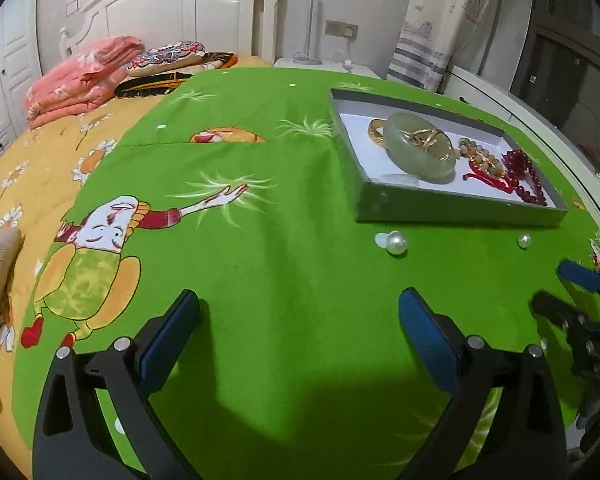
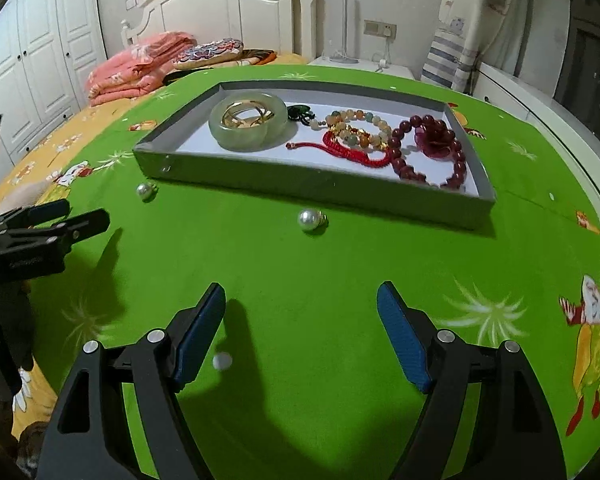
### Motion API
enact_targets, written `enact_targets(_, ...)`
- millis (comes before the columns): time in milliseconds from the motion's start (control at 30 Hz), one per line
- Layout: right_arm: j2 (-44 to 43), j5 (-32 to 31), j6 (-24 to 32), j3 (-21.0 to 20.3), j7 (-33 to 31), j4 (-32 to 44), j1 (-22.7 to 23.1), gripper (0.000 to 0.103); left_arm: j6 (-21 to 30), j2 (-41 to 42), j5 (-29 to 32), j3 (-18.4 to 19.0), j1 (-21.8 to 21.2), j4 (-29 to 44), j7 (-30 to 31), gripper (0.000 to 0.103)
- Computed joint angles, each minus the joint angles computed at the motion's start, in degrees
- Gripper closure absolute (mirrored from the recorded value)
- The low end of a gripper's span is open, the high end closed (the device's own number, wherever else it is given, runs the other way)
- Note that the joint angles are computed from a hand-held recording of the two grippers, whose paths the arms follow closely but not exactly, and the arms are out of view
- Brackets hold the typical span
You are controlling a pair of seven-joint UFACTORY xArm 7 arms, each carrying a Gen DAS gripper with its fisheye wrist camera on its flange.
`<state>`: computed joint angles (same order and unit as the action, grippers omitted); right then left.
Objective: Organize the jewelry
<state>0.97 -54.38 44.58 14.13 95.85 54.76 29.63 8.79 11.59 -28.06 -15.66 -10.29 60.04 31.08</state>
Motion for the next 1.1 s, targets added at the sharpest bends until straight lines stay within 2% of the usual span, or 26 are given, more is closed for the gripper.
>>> enact_targets(100,1.23,0.74,2.13,-0.44,-2.15,2.18,-0.21,0.030,-1.23,-0.04,0.26,-0.21,-0.18,-0.47,0.23,0.006)
enact_targets(300,3.35,2.68,2.49,-2.12,-5.72,4.76,-0.99,0.042,-1.85,0.07,2.75,0.08,-0.77,-0.67,-1.33,0.006)
enact_targets(667,5.69,2.69,1.61,-3.88,-8.52,7.45,-0.73,0.063,-1.69,0.11,2.67,-0.80,-0.05,-0.71,-0.90,0.006)
enact_targets(833,5.56,1.16,1.38,-3.60,-8.08,7.03,0.05,0.087,-0.90,0.24,5.05,0.71,-1.24,-0.45,-2.79,0.006)
enact_targets(900,6.17,0.37,3.55,-3.29,-8.21,7.84,0.95,0.087,-0.66,0.39,5.87,0.85,-1.38,-0.36,-3.21,0.006)
enact_targets(1100,3.50,0.20,0.92,-3.15,-5.72,4.48,0.53,0.087,1.11,0.54,12.39,3.87,-3.97,0.40,-8.69,0.007)
